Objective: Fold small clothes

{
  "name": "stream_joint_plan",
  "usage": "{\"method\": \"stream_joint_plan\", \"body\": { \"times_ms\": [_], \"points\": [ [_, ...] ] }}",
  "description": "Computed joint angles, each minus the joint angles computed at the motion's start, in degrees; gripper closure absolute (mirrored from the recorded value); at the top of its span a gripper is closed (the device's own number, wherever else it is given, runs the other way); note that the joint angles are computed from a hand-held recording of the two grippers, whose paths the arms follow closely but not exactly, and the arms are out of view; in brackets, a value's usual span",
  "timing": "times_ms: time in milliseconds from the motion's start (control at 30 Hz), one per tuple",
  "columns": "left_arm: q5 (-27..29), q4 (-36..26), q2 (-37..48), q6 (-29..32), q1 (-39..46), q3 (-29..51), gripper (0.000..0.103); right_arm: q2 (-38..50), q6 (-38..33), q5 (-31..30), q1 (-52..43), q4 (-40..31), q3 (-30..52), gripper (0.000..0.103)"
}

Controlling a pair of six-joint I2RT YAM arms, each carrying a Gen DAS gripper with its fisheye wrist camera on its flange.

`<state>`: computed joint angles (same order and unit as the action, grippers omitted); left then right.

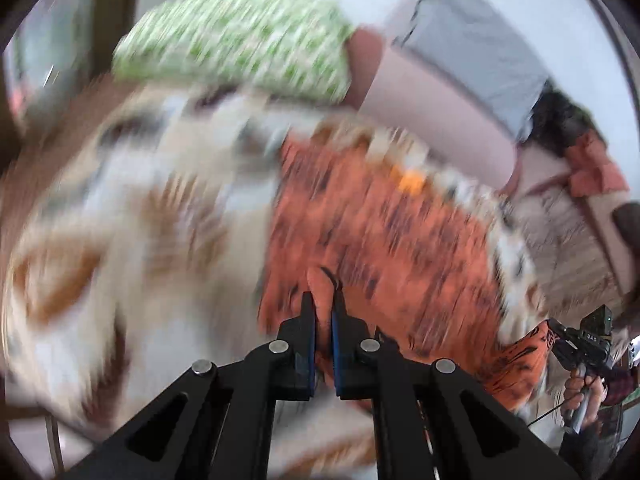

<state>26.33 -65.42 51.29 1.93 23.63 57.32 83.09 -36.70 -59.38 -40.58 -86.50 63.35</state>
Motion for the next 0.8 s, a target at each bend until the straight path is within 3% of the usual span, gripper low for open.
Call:
{"method": "stream_joint_plan", "body": {
  "times_ms": [67, 133, 167, 200, 233, 267, 300, 367, 400, 533, 633, 700, 800],
  "points": [
    [-1.4, 9.6, 10.5, -6.3, -4.3, 6.4, 0.096, 3.2, 16.1, -4.3, 7.0, 12.6, 8.4, 0.095],
    [-6.9, 21.7, 21.9, -12.6, -7.6, 10.1, 0.087, 8.6, 37.1, -4.6, 13.5, 33.9, 14.3, 0.093],
    [-11.0, 26.0, 28.4, -14.1, -9.0, 11.8, 0.053, 14.3, 47.4, -0.7, 17.3, 45.3, 17.8, 0.09],
    [-13.2, 27.8, 33.8, -15.3, -9.4, 13.6, 0.02, 19.2, 49.3, 2.6, 19.6, 47.2, 21.9, 0.077],
    [-14.7, 31.0, 39.0, -16.8, -9.4, 14.3, 0.017, 24.1, 51.4, 8.6, 22.1, 49.3, 24.9, 0.065],
    [-14.2, 34.3, 43.3, -18.6, -8.1, 14.1, 0.017, 26.3, 52.8, 13.9, 23.6, 51.0, 25.0, 0.024],
    [-13.3, 35.5, 46.2, -20.6, -6.6, 13.8, 0.017, 26.6, 53.8, 16.6, 24.3, 54.3, 22.3, 0.015],
    [-9.7, 37.7, 47.4, -22.3, -3.2, 10.4, 0.017, 24.7, 53.8, 16.8, 24.5, 58.4, 14.7, 0.015],
    [-8.6, 38.5, 46.7, -20.4, -2.4, 8.8, 0.018, 23.5, 51.8, 17.8, 24.9, 58.4, 11.8, 0.015],
    [-7.2, 38.0, 36.2, -7.7, -0.3, 1.1, 0.017, 17.3, 40.5, 23.1, 24.9, 55.4, 3.6, 0.015],
    [-5.9, 31.9, 26.9, 1.2, -0.9, -0.2, 0.017, 13.6, 37.9, 25.2, 24.4, 54.7, 0.4, 0.015],
    [-7.3, 27.8, 22.9, 1.9, -3.7, 2.4, 0.017, 11.7, 36.5, 25.5, 24.1, 53.7, 0.1, 0.015],
    [-7.4, 23.4, 16.4, -2.9, -9.0, 7.9, 0.017, 7.4, 35.3, 23.2, 21.2, 52.4, 0.7, 0.015]
  ]
}}
